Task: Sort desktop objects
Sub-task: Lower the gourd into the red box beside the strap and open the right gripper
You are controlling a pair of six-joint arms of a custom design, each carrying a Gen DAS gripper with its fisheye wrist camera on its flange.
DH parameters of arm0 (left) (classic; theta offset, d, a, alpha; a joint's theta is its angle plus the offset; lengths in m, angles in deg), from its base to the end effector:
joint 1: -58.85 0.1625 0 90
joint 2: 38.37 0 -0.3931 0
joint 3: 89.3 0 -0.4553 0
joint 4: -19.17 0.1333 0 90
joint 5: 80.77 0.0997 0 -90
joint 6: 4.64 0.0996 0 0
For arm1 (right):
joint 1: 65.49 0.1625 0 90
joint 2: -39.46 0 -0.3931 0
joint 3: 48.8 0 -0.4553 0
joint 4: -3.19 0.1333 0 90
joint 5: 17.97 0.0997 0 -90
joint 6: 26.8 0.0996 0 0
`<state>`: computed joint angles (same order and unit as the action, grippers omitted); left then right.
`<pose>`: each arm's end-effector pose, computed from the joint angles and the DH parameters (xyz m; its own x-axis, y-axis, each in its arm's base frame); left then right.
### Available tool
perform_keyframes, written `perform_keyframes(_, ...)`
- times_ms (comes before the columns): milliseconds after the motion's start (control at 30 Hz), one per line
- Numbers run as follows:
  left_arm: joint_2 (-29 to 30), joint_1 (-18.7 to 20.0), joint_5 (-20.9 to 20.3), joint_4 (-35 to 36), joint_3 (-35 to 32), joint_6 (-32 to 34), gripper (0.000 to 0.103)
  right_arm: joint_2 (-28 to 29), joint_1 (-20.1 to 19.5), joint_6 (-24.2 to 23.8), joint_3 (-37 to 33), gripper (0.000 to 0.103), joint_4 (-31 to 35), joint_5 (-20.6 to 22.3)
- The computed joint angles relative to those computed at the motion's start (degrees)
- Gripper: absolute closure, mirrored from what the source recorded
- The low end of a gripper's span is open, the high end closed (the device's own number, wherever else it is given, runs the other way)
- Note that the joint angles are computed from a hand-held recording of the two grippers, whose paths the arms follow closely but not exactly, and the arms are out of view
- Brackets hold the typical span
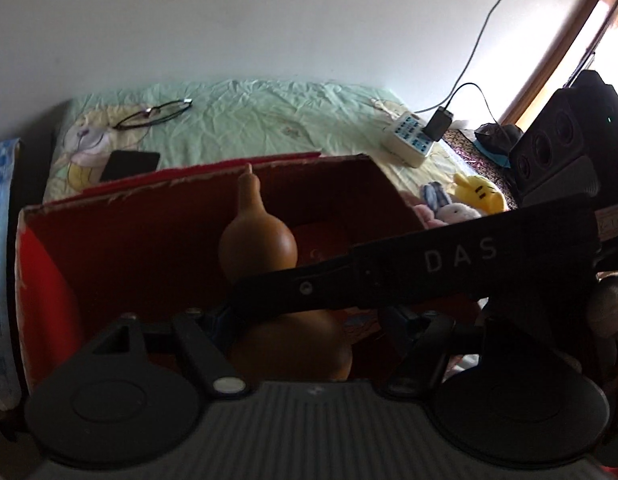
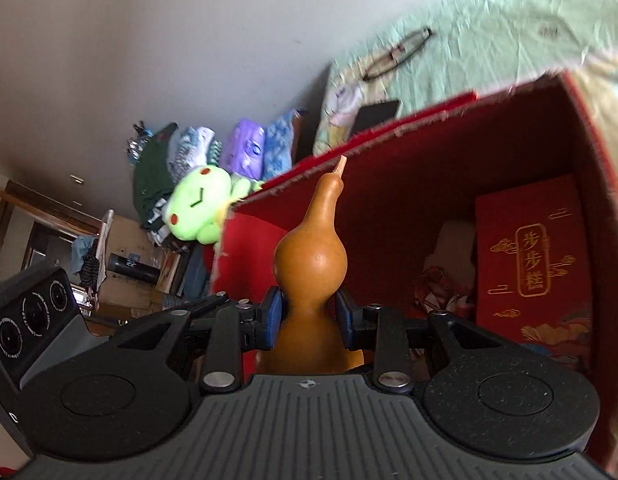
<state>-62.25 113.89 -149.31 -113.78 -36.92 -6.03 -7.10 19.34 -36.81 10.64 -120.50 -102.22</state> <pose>-0.3647 -0.8179 0.0395 -0.8283 0.4391 -0.3481 0.5349 0.8045 -0.2581 0.0668 -0.8520 0.2892 -0.9936 -0.1084 -0.0305 -0.0898 0.9262 -0.3661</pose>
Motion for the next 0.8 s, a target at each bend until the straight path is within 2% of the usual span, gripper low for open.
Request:
perform_keyframes(133, 1.53, 1.66, 1.44, 4.45, -2.88, -2.29, 0.031, 4.59, 0.19, 2.57, -5.46, 0.071, 4.53, -2.39)
perform_keyframes(267, 2.92, 2.77, 0.59, 11.40, -6.59, -5.31, 0.031, 6.39, 0.82, 2.71, -7.54, 0.071, 7.07, -5.61)
perform_keyframes(333, 4.02, 2.60, 1.48, 14.16, -8.76, -5.08, 0.032, 6.92, 1.08, 2.79, -8.55, 0.071, 8.58, -6.74)
perform_keyframes(400, 6.01, 2.85, 0.81, 19.40, -12.93, -6.49, 0.034, 8.57, 1.28, 5.26, -11.64, 0.071, 12.51, -8.84)
perform_keyframes(467, 7.99, 3.32, -0.51, 24.12, -17.17, -8.25, 0.034, 9.72, 0.82, 7.69, -14.02, 0.071, 15.67, -8.20)
perform_keyframes(633, 10.45, 3.53, -0.75, 29.32, -22.11, -10.12, 0.034, 10.08, 0.27, 10.29, -15.14, 0.070, 17.99, -7.61)
perform_keyframes(733, 10.59, 3.34, 0.44, 29.90, -22.35, -10.65, 0.029, 9.14, -0.14, 10.74, -13.76, 0.070, 16.95, -6.50)
perform_keyframes(800, 10.56, 3.16, 1.30, 30.23, -22.38, -11.72, 0.026, 8.14, -0.10, 11.01, -12.02, 0.066, 14.71, -7.23)
